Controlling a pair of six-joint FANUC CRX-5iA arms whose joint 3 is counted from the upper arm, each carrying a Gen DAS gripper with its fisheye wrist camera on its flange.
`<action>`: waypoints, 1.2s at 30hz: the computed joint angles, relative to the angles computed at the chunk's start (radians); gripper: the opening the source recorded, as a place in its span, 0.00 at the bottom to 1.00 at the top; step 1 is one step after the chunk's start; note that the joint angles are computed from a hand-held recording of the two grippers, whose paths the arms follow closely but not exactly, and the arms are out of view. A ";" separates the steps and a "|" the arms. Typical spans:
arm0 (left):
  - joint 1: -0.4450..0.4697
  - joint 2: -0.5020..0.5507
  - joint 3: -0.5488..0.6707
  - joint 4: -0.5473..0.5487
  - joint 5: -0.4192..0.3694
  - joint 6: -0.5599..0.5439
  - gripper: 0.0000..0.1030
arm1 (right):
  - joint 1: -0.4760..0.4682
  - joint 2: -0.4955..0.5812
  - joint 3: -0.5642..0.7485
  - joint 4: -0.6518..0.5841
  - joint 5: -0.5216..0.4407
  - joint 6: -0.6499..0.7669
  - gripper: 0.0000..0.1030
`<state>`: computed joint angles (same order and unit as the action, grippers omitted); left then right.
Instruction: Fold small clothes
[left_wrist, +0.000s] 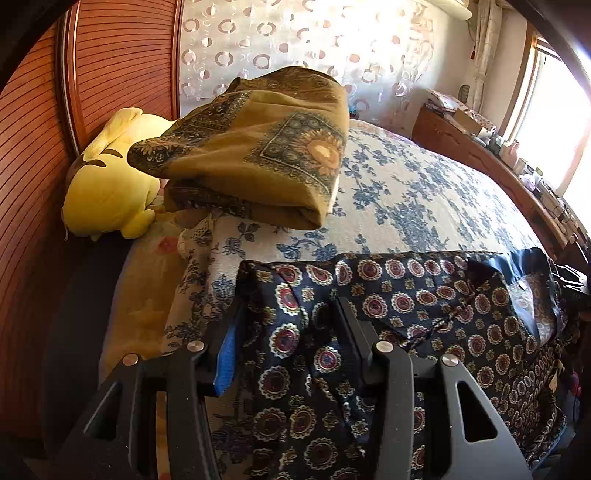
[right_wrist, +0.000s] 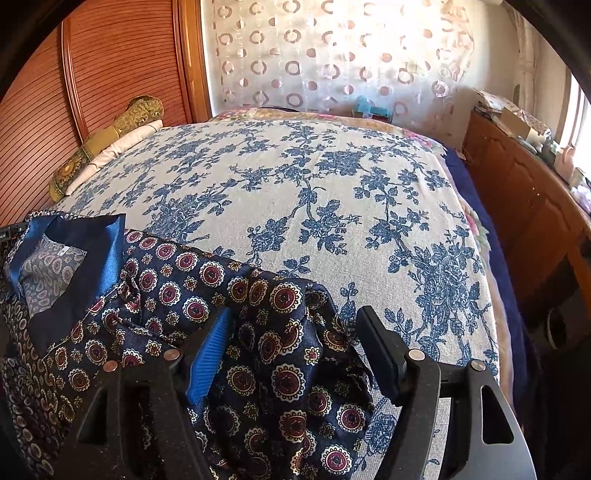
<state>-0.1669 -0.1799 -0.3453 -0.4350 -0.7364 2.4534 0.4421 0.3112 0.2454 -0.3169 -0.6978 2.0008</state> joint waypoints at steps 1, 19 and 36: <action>-0.003 0.003 0.003 -0.003 -0.003 -0.001 0.45 | 0.000 0.000 0.000 0.000 0.000 0.000 0.70; -0.028 -0.022 -0.001 -0.008 0.054 0.007 0.05 | 0.001 -0.006 0.015 -0.022 -0.045 0.023 0.52; -0.492 -0.181 0.176 -0.538 -0.191 0.396 0.04 | -0.119 -0.306 -0.089 -0.314 -0.080 0.287 0.08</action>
